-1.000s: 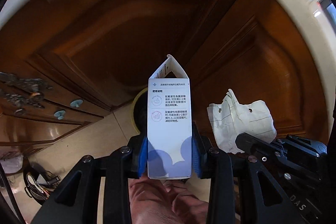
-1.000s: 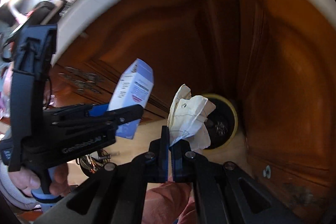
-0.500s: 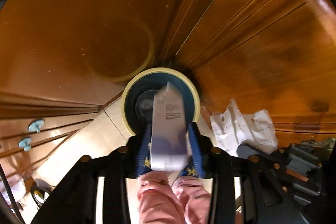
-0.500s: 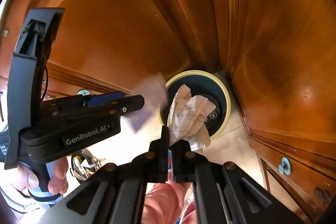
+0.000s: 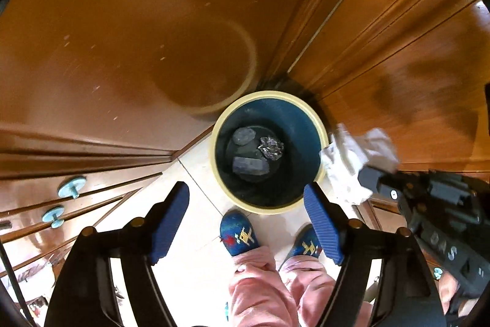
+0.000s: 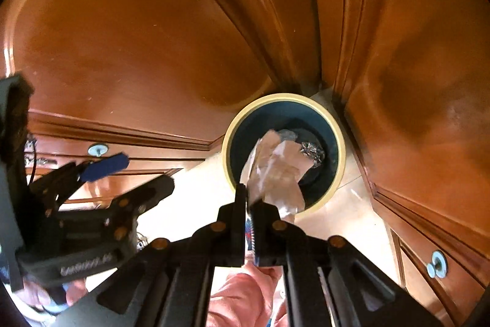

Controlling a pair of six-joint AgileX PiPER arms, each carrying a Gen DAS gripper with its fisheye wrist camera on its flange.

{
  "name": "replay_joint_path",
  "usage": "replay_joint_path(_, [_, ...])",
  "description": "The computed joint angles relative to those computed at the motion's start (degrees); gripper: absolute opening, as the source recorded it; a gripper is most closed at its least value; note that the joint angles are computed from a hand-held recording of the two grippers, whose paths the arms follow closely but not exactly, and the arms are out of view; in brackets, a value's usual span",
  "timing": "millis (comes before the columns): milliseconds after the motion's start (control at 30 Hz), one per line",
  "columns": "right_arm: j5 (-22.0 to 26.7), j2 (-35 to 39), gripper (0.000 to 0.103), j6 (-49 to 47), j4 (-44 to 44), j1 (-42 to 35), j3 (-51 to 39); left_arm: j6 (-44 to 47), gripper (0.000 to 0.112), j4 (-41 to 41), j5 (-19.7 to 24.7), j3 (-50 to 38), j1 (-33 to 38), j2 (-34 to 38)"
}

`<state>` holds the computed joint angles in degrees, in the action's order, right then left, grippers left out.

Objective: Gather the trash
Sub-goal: 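Carry box and tissue down over the bin and open both tools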

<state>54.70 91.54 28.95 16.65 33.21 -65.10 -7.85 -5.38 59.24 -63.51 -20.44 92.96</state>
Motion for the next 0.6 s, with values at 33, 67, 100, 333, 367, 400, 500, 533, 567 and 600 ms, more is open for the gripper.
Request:
replay_joint_path(33, [0.29, 0.70, 0.004, -0.19, 0.51, -0.34, -0.46, -0.36, 0.076, 0.17, 0.05, 0.16, 0.12, -0.36])
replay_joint_path(67, [0.82, 1.45, 0.007, -0.09, 0.76, -0.60, -1.24, -0.60, 0.076, 0.20, 0.11, 0.30, 0.34, -0.73])
replay_joint_path(100, [1.11, 1.90, 0.012, 0.52, 0.69, -0.28, -1.73, -0.63, 0.076, 0.20, 0.46, 0.42, 0.70, -1.36])
replay_joint_path(333, [3.39, 3.32, 0.021, 1.47, -1.33, 0.61, -5.71, -2.67, 0.077, 1.02, 3.37, -0.52, 2.02, -4.85])
replay_joint_path(367, [2.92, 3.35, 0.021, 0.93, -1.36, 0.61, -5.48, -3.12, 0.077, 1.14, 3.95, -0.81, 2.12, -5.24])
replay_joint_path(400, [3.17, 3.25, 0.021, 1.03, -1.78, 0.99, -5.94, -3.52, 0.077, 1.23, 4.02, -0.74, 2.17, -5.50])
replay_joint_path(500, [5.59, 2.34, 0.021, 1.96, -2.88, 2.16, -8.25, -5.54, 0.077, 1.70, 5.93, -1.89, 1.71, -6.77])
replay_joint_path(533, [6.72, 1.75, 0.021, 2.21, -3.17, 2.31, -9.13, -6.27, 0.077, 1.86, 6.60, -2.30, 1.47, -7.31])
replay_joint_path(567, [7.72, 1.25, 0.021, 2.09, -3.38, 2.16, -9.83, -6.98, 0.077, 1.95, 7.85, -3.22, 1.25, -8.05])
replay_joint_path(600, [9.28, 0.50, 0.021, 2.55, -3.81, 2.36, -11.11, -7.49, 0.077, 2.00, 8.42, -3.48, 1.08, -8.71])
